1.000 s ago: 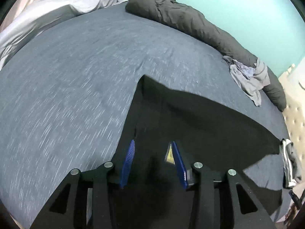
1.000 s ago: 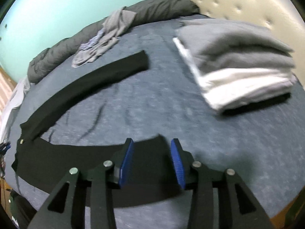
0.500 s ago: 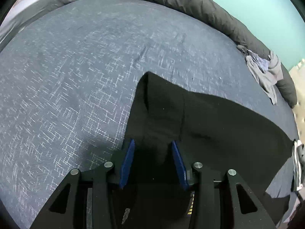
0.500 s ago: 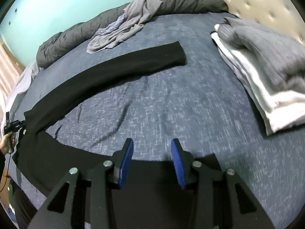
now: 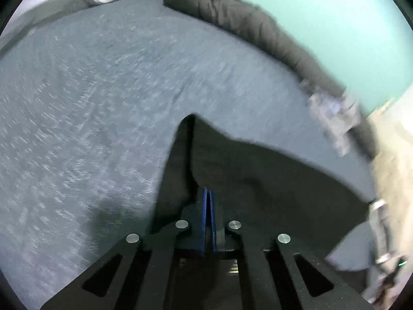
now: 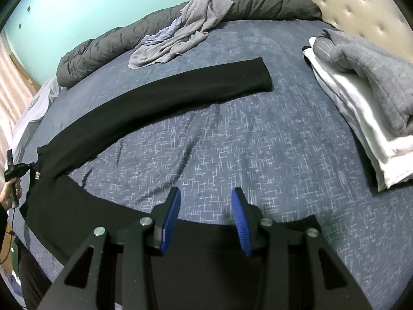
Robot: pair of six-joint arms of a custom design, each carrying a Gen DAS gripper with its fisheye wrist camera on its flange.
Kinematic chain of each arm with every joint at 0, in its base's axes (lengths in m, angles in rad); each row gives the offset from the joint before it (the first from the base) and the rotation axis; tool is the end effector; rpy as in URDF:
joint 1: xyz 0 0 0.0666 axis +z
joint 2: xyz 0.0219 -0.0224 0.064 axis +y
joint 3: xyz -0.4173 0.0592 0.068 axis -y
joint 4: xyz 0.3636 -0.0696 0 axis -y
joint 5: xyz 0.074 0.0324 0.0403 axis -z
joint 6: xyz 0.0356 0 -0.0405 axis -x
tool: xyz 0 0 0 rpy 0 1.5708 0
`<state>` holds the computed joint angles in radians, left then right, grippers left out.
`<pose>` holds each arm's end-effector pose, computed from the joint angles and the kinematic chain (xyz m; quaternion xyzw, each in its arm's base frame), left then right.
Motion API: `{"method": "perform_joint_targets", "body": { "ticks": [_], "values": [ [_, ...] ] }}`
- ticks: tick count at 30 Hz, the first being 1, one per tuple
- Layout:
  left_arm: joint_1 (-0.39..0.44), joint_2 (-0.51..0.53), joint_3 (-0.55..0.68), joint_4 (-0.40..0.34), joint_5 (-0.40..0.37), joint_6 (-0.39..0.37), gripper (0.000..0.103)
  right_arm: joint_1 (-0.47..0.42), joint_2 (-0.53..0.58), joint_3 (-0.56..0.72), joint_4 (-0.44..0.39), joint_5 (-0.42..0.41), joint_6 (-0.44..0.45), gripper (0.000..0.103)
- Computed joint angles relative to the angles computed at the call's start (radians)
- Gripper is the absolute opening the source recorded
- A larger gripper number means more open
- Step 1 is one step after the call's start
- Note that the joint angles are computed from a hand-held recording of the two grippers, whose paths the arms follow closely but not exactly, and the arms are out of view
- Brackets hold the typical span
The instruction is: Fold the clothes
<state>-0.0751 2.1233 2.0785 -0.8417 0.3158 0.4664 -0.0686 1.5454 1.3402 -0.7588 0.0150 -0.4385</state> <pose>0.7271 -0.0662 0.3502 -0.1291 0.9228 -0.2314 0.2796 0.4964 -0.0350 0.3853 0.2415 0.9232 0.0479 0.2950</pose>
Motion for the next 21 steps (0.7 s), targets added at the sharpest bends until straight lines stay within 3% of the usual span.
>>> {"method": "perform_joint_targets", "body": {
  "ticks": [3,7,13,16,18,21],
  "values": [
    [0.004,0.004,-0.006,0.040,0.105,0.033,0.002,-0.006,-0.005,-0.007,0.006,-0.006,-0.017,0.041],
    [-0.009,0.054,0.062,-0.040,0.086,0.020,0.003,-0.014,-0.007,-0.016,0.019,-0.010,-0.052,0.041],
    [-0.018,0.082,0.117,-0.085,-0.013,0.017,0.004,-0.005,-0.001,-0.007,0.009,-0.009,-0.039,0.042],
    [-0.009,0.079,0.108,-0.079,-0.007,0.042,0.006,-0.002,-0.001,-0.008,0.010,-0.013,-0.029,0.042],
    [-0.006,0.081,0.104,-0.085,-0.012,0.047,0.021,-0.003,0.001,-0.012,0.016,-0.016,-0.032,0.042],
    [-0.001,0.087,0.091,-0.069,0.030,0.069,0.022,-0.002,0.005,-0.014,0.022,-0.021,-0.039,0.042]
  ]
}}
